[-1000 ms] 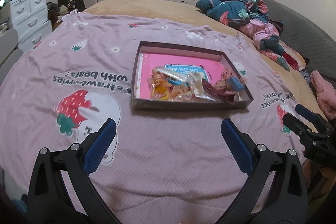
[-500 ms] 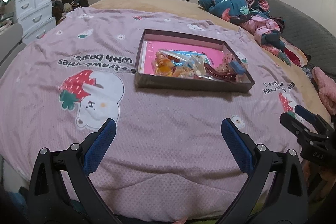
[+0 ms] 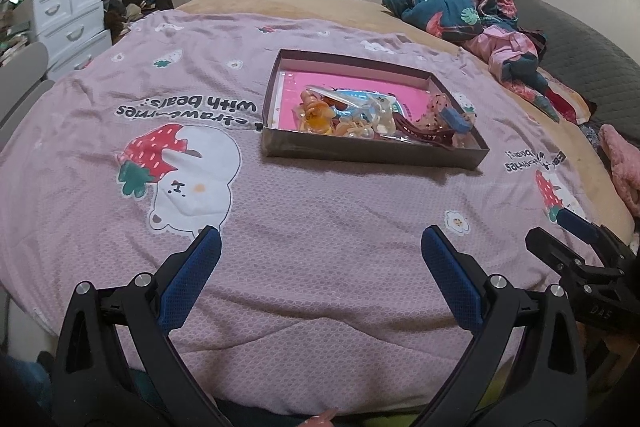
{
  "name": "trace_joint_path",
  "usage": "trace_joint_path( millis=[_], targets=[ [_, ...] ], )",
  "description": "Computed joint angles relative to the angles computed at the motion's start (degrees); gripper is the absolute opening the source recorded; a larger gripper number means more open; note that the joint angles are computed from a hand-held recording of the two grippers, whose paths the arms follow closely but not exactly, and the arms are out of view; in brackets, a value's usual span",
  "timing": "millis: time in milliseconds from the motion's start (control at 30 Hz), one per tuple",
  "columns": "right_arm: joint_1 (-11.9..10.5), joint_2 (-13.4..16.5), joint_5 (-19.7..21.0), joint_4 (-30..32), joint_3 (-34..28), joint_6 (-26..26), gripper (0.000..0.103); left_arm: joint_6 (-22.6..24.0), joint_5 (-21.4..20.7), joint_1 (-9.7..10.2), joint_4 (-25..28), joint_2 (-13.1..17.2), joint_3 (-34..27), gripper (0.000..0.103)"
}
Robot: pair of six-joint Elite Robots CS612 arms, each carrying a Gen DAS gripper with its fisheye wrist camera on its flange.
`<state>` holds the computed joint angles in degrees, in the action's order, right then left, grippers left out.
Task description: Organize jewelry
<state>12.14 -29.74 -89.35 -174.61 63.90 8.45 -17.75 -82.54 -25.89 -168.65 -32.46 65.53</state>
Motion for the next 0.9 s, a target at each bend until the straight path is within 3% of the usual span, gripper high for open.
trace_joint_path(
  millis=[900],
  targets=[
    [-0.11,-0.17,0.05,0.02,0.19,0.14,0.099,0.10,0.65,-0.10,0.38,0.01,-0.20,0.094]
  ],
)
